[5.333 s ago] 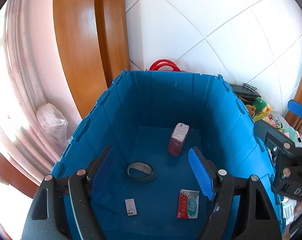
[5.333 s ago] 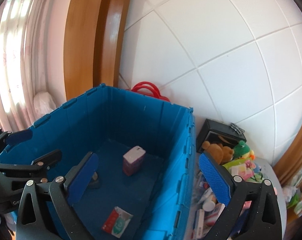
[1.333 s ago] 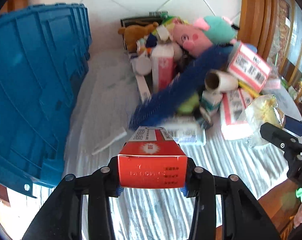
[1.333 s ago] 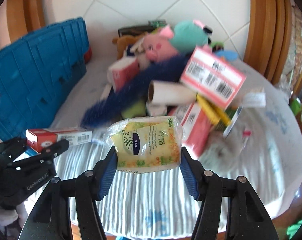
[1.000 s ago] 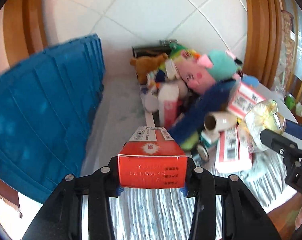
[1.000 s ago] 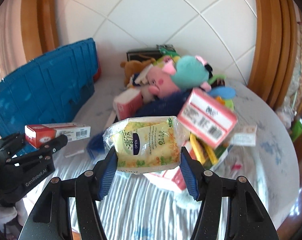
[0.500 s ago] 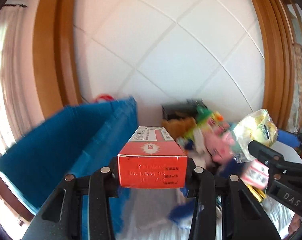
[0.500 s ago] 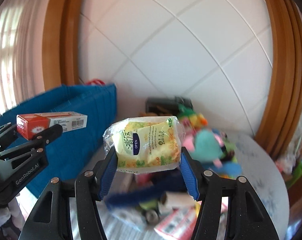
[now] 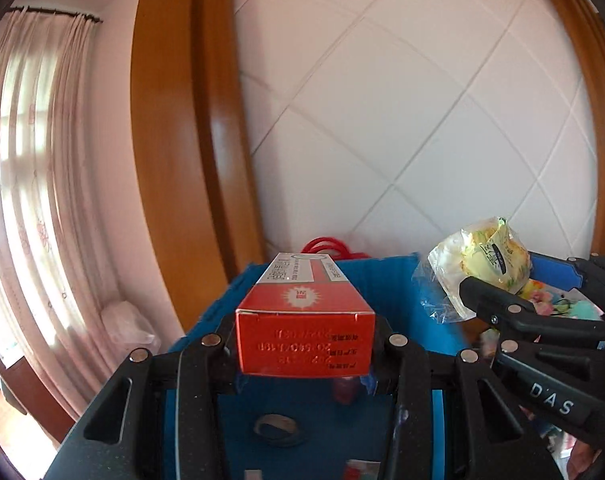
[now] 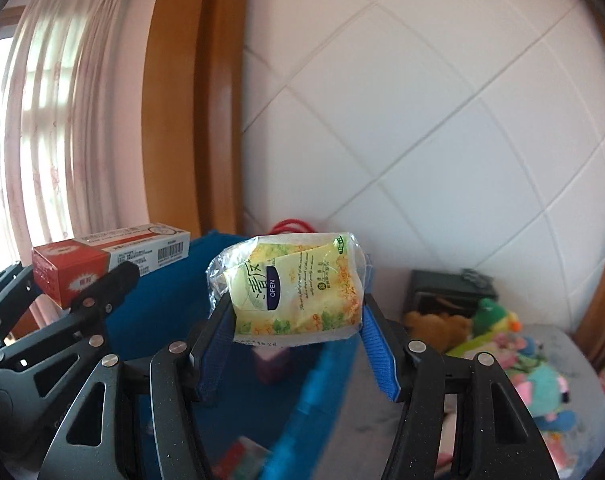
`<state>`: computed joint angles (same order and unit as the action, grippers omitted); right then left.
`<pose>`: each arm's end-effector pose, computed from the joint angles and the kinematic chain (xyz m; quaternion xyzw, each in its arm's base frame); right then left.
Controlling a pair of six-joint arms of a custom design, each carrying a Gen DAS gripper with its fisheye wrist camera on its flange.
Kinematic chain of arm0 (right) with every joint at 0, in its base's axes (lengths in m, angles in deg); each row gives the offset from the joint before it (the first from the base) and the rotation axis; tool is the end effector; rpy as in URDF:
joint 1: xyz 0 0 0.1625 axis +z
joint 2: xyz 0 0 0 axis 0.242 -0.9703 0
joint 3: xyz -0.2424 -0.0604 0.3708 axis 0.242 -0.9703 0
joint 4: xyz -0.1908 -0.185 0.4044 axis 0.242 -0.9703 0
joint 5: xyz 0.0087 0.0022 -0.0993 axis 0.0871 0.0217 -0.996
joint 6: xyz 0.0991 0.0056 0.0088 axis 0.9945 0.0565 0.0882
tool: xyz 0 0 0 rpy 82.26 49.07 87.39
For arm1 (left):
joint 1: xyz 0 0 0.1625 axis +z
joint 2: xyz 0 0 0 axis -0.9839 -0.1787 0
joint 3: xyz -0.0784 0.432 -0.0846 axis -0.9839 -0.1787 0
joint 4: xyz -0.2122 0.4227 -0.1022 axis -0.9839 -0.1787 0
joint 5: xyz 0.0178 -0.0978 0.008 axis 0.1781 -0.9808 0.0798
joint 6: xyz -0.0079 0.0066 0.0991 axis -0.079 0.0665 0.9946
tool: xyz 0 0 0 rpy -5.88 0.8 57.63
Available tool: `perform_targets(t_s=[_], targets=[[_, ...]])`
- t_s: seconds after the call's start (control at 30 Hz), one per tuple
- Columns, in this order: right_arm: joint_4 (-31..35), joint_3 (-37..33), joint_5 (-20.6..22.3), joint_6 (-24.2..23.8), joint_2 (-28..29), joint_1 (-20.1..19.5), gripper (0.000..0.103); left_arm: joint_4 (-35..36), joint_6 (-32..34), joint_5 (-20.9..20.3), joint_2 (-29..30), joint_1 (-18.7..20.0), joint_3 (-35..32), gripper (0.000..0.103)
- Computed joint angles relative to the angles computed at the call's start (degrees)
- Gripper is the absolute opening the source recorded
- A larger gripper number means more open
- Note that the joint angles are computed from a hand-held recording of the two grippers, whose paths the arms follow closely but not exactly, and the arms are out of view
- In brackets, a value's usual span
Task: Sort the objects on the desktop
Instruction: 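Lift the ointment box and wipes pack and carry them over the blue crate, then open both grippers to drop the box and wipes into the crate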
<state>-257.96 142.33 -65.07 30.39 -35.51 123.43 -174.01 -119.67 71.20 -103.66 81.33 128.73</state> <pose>0.3392 -0.2405 0.3225 0.2570 -0.7726 0.5015 0.2924 -0.4056 -0.2410 0.2451 0.2891 0.7224 -0.5308 0.3359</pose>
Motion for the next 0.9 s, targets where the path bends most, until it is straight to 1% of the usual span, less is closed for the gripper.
perform_targets(t_s=[0.07, 0.13, 0.17, 0.2, 0.23, 0.27, 0.3, 0.4, 0.47, 0.5, 0.53, 0.57, 0.6, 0.7, 0.8, 0.9], targets=[[-0.57, -3.22, 0.44, 2.91, 6.37, -1.09, 0.06, -7.1, 7.89, 0.1, -2.41, 3.31, 1.53, 0.041], [-0.95, -5.31, 0.58, 5.04, 10.86, -2.15, 0.06, -16.0, 16.78, -0.62, -3.11, 7.19, 2.49, 0.041], [-2.25, -7.02, -0.68, 5.2, 14.36, -2.49, 0.06, -19.0, 19.85, -1.06, -3.03, 8.85, 2.7, 0.041], [-3.35, -8.11, -1.51, 5.06, 16.75, -2.83, 0.06, -22.56, 23.67, -2.24, -2.67, 10.85, 2.66, 0.041], [-3.82, -9.18, -2.07, 5.53, 19.05, -3.57, 0.06, -26.29, 27.35, -4.26, -2.38, 12.93, 2.55, 0.041], [-3.31, -9.79, -2.18, 6.62, 20.45, -4.3, 0.06, -28.43, 29.7, -6.63, -1.95, 15.22, 2.02, 0.041], [-2.9, -10.11, -2.29, 7.3, 21.35, -5.0, 0.06, -28.17, 30.74, -8.53, -1.7, 17.19, 1.31, 0.041], [-1.9, -10.78, -4.53, 8.31, 24.12, -7.27, 0.06, -27.14, 32.18, -12.09, 0.54, 22.39, -0.7, 0.041], [-1.35, -10.67, -6.34, 8.86, 25.21, -8.53, 0.06, -26.56, 32.47, -13.27, 2.24, 24.72, -1.58, 0.041], [0.33, -10.68, -7.27, 10.03, 25.49, -9.29, 0.06, -25.86, 32.18, -13.82, 2.53, 25.36, -1.77, 0.041], [2.83, -10.13, -7.45, 11.71, 24.57, -10.01, 0.06, -25.58, 32.36, -14.6, 3.08, 26.16, -2.22, 0.041], [5.92, -9.84, -6.96, 13.76, 23.63, -11.22, 0.06, -25.65, 32.72, -15.35, 3.52, 26.75, -2.54, 0.041], [7.64, -9.7, -6.87, 14.98, 23.08, -11.76, 0.06, -25.66, 33.34, -16.01, 3.81, 27.34, -2.88, 0.041], [9.64, -9.57, -6.91, 16.54, 22.83, -12.59, 0.061, -26.45, 34.61, -16.66, 4.08, 27.65, -2.62, 0.041], [9.54, -9.45, -7.41, 15.87, 23.43, -12.61, 0.061, -26.31, 33.83, -17.87, 3.87, 27.88, -2.55, 0.041], [7.92, -9.94, -9.52, 13.65, 24.78, -11.93, 0.064, -24.06, 31.35, -18.59, 3.91, 27.96, -3.08, 0.041]])
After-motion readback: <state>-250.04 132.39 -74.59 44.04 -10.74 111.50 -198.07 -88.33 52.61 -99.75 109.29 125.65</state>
